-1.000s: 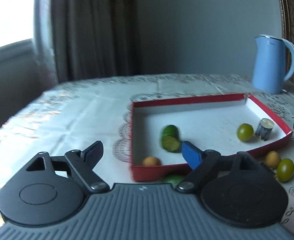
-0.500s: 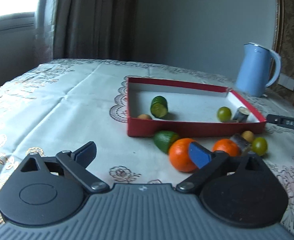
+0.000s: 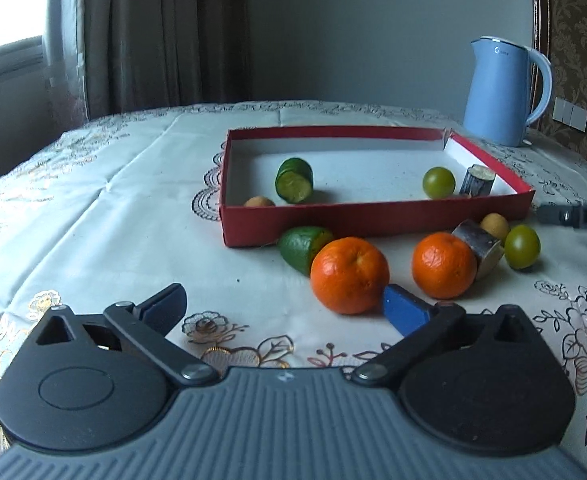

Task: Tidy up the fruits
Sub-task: 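Withdraw the open left tool from the tray, then move the right tool to a green tomato and close on it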

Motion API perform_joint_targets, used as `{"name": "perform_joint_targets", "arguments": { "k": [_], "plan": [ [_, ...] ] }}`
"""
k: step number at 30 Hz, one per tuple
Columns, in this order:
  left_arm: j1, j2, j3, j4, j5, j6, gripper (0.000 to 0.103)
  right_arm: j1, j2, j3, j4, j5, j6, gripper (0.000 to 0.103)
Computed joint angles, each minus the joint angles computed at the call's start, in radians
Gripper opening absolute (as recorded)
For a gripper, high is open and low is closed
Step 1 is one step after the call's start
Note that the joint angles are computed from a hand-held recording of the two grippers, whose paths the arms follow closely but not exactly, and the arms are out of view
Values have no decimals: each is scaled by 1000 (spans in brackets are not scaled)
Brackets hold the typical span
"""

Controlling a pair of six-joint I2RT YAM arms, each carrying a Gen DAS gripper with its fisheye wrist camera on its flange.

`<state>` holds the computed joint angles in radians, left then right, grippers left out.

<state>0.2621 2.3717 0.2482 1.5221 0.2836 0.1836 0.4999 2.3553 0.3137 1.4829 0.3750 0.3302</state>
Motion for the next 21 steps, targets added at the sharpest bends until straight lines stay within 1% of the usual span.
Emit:
{"name": "perform_joint_targets", "arguments": {
  "k": [3,4,6,8,9,10,13,15,16,18,21],
  "plan": [
    [2,-22,13,-60,1,-2,103,39,12,6,-4,7,-10,76],
    [-2,-20,13,-59,-7,-3,103,57,19,7,8,28,-13,76],
    [-20,-6,8,-32,-35,7,103,78,8,11,-4,41,-21,76],
    [-36,9,2,-1,-61,12,103,80,-22,3,-19,8,-22,76],
    [-40,12,1,2,-67,14,103,86,-27,-5,-5,-2,-18,76],
    [-39,9,3,-6,-66,14,103,90,-31,-9,3,-7,-18,76],
    [-22,-8,13,-47,-40,8,103,100,-55,-7,-36,-26,-21,76],
    [-18,-10,15,-53,-34,8,103,103,-59,0,-58,-53,-15,76],
    [-19,-9,15,-51,-34,8,103,111,-54,6,-63,-53,-14,75],
    [-17,-9,15,-51,-32,8,103,121,-53,25,-100,-59,-19,67],
    [-17,-14,17,-61,-30,6,103,124,-47,55,-138,-78,-21,61]
  ]
}}
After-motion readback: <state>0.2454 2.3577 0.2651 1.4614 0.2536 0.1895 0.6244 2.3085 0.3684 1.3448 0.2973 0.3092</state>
